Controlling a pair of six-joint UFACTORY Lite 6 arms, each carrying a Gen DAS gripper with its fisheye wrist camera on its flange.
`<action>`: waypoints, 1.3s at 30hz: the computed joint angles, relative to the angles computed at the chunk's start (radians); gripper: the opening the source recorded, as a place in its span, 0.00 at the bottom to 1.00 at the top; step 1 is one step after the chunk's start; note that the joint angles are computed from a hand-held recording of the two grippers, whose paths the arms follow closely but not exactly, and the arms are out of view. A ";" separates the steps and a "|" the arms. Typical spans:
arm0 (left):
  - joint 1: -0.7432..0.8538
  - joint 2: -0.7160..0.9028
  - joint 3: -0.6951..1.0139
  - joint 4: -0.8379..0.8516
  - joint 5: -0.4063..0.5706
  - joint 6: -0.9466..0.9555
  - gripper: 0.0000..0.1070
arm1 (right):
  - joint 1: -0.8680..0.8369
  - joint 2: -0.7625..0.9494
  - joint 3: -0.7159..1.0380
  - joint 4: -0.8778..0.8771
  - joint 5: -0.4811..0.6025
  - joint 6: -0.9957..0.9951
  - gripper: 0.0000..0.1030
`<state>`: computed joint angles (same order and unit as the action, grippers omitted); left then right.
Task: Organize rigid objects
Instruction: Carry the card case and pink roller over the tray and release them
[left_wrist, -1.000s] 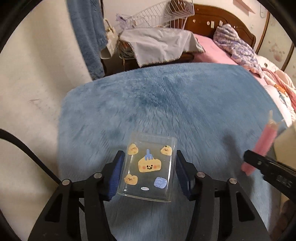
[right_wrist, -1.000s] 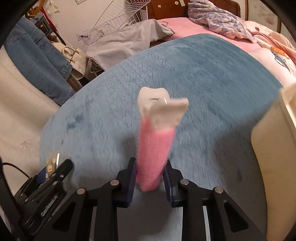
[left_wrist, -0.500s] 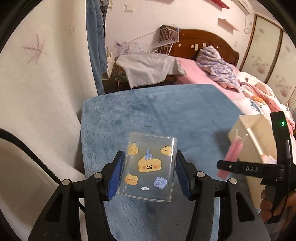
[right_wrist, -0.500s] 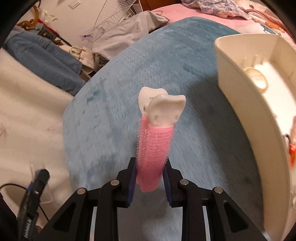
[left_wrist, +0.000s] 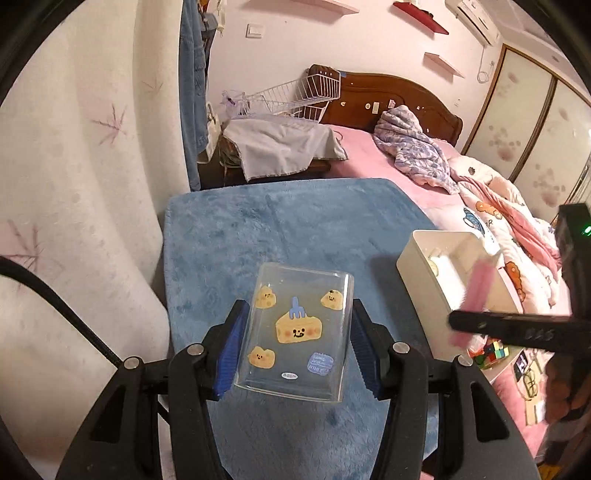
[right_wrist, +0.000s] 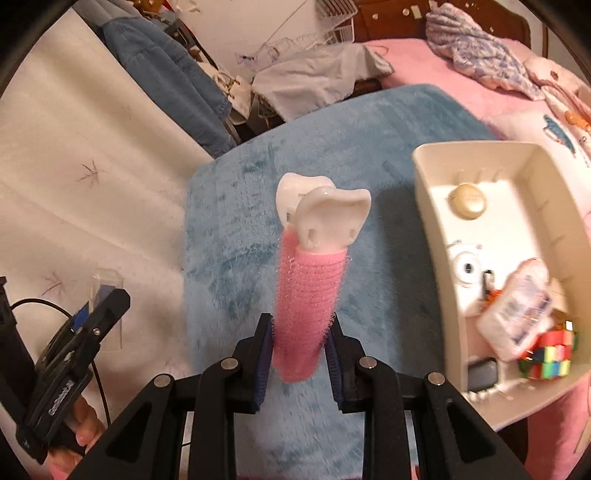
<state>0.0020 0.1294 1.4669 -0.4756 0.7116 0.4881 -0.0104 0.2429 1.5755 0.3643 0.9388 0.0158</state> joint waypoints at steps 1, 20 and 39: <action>-0.007 -0.018 -0.014 0.015 -0.002 -0.006 0.54 | -0.010 -0.019 -0.003 -0.003 0.012 -0.008 0.26; -0.301 -0.175 -0.157 0.196 -0.061 -0.371 0.54 | -0.383 -0.170 -0.151 -0.037 0.225 -0.239 0.27; -0.893 0.331 0.448 0.714 0.042 -1.243 0.54 | -0.763 0.313 0.423 -0.019 0.545 -0.710 0.27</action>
